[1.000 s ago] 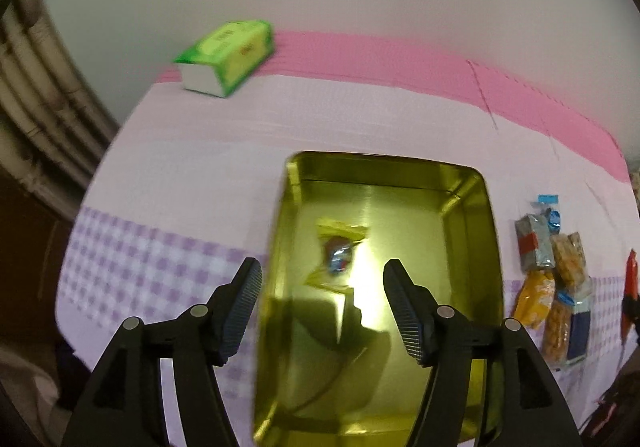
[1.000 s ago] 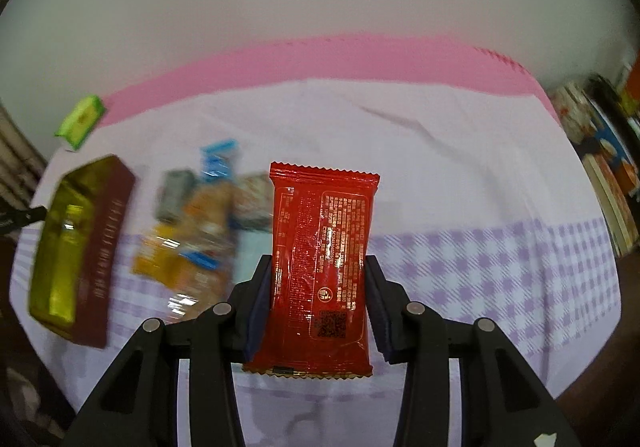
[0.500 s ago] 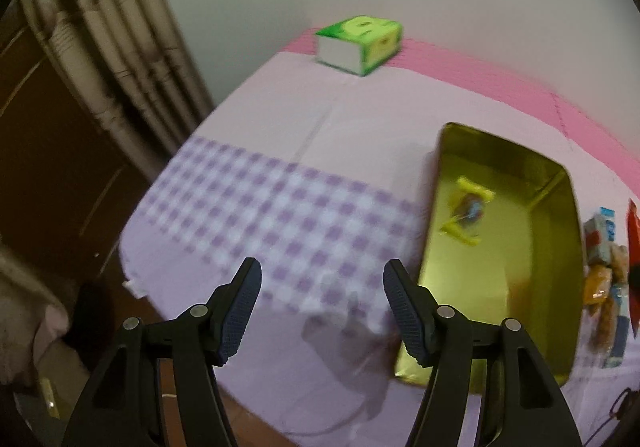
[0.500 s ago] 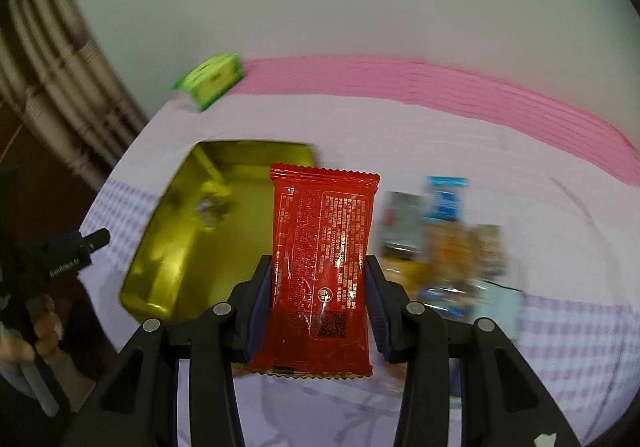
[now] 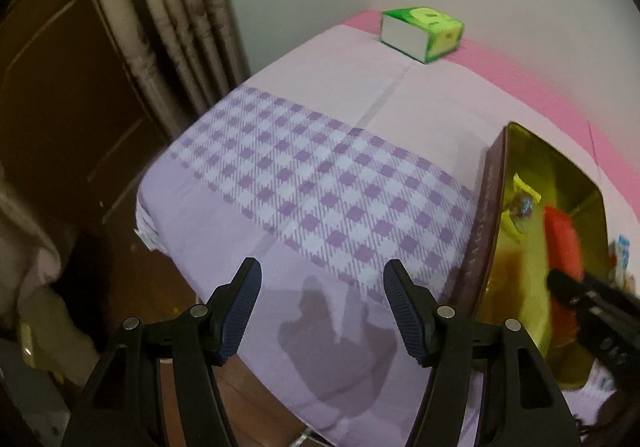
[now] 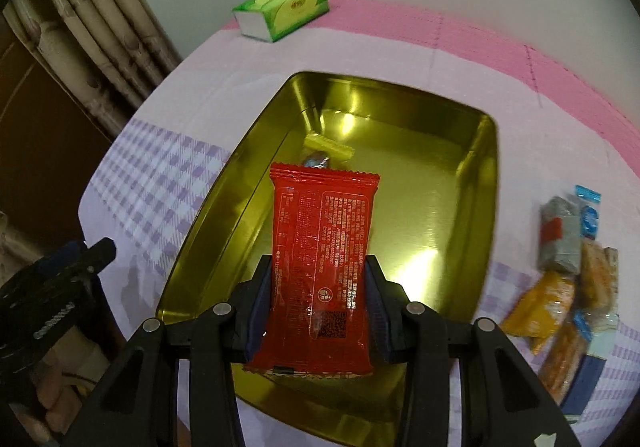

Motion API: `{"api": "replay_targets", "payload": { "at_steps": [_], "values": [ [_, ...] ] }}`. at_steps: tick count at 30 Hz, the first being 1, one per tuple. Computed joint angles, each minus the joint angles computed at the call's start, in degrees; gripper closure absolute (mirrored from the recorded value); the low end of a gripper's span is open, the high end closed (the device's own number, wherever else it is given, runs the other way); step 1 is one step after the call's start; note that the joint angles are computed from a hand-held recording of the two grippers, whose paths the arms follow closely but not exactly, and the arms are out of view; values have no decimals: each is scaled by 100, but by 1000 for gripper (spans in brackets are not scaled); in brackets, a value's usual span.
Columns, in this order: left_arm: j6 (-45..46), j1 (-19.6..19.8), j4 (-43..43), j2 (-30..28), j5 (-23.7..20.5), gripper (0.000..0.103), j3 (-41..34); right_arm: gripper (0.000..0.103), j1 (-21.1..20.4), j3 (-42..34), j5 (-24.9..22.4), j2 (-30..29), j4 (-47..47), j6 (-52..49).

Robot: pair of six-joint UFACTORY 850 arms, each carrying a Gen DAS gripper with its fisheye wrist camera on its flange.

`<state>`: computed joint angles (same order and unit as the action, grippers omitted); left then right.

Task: Organize snacks
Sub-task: 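Carry the red packet over the gold tin and open the right tool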

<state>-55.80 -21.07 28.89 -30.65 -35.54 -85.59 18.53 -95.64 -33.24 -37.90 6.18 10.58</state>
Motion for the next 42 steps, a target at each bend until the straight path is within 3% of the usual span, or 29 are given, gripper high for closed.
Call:
{"api": "replay_targets", "payload": {
  "at_steps": [7, 20, 33, 42],
  "values": [
    [-178, 24, 173, -42, -127, 39, -6, 63, 87, -313, -262, -331, -100, 295],
    [-198, 27, 189, -20, -93, 39, 4, 63, 137, -421, -298, -524, 77, 338],
    [-117, 2, 185, -50, -101, 39, -28, 56, 93, -376, -230, -509, 714, -250],
    [-121, -5, 205, -57, -113, 39, -29, 56, 127, 429, 385, 294, 0, -221]
  ]
}}
